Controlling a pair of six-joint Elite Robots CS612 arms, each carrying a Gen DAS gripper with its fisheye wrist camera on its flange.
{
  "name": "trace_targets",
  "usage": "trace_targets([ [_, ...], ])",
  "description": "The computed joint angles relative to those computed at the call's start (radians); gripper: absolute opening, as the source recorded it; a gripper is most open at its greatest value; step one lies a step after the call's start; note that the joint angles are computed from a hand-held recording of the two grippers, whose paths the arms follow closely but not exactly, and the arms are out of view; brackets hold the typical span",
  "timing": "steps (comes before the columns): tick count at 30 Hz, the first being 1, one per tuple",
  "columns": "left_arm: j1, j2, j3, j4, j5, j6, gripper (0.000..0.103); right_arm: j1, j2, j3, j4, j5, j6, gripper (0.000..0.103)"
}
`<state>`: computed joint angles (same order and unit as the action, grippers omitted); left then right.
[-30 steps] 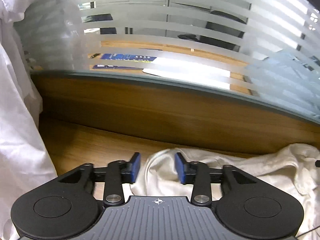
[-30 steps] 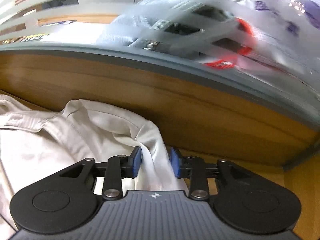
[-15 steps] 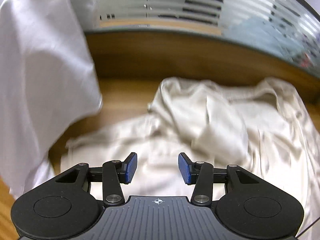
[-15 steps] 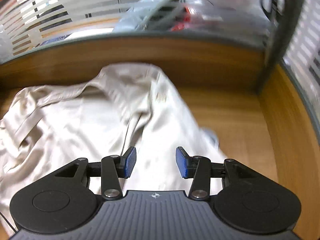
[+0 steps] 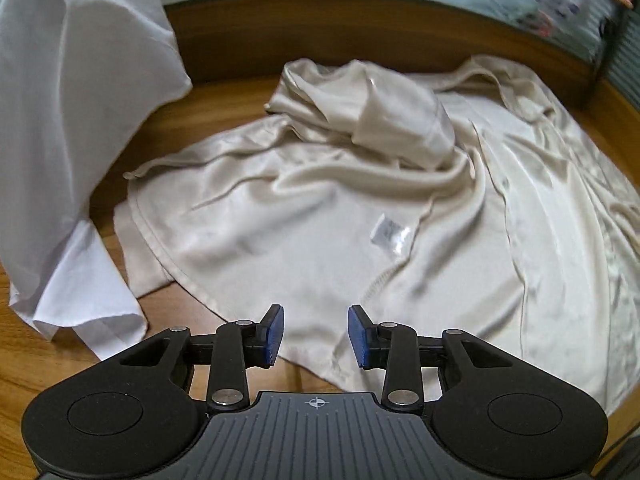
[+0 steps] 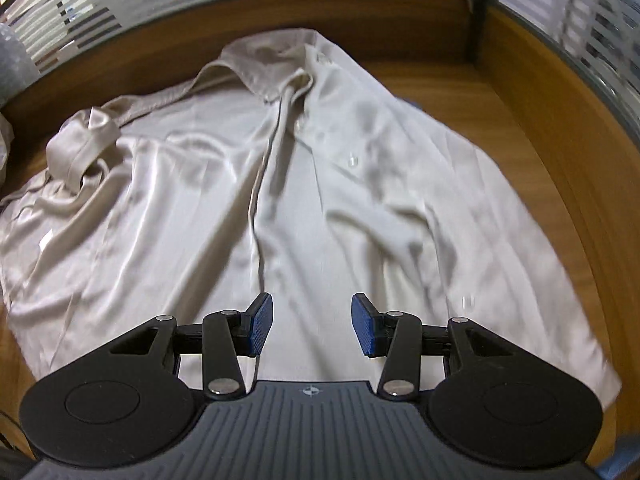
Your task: Fold clothes
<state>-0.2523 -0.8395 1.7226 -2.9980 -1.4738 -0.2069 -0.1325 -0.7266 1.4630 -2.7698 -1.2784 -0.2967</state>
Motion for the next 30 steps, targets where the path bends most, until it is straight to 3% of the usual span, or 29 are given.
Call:
trace_targets([
  [8, 0.000, 0.019, 0.013, -0.028, -0.042, 0.085, 0.038, -0.012, -0.049, 0.128, -0.052, -0.025, -0.017, 0.044],
  [14, -0.006, 0.027, 0.015, -0.027, -0.061, 0.112, 0.038, -0.016, -0.060, 0.176, -0.116, -0.112, 0.007, 0.039],
  [20, -0.019, 0.028, 0.027, -0.049, -0.036, 0.111, 0.038, -0.031, -0.039, 0.163, -0.180, -0.170, -0.018, 0.037],
  [24, -0.029, 0.029, 0.027, -0.053, -0.016, 0.106, 0.036, -0.037, -0.015, 0.112, -0.112, -0.151, -0.081, 0.037],
  [25, -0.031, 0.029, 0.027, -0.051, -0.015, 0.101, 0.030, -0.038, -0.008, 0.098, -0.090, -0.146, -0.097, 0.036],
  [28, -0.044, 0.027, 0.030, -0.049, 0.017, 0.079, 0.007, -0.038, 0.008, 0.065, -0.038, -0.133, -0.143, 0.012],
  [30, -0.060, 0.022, 0.038, -0.043, 0.068, 0.041, 0.004, -0.040, 0.014, 0.052, -0.011, -0.119, -0.172, 0.000],
])
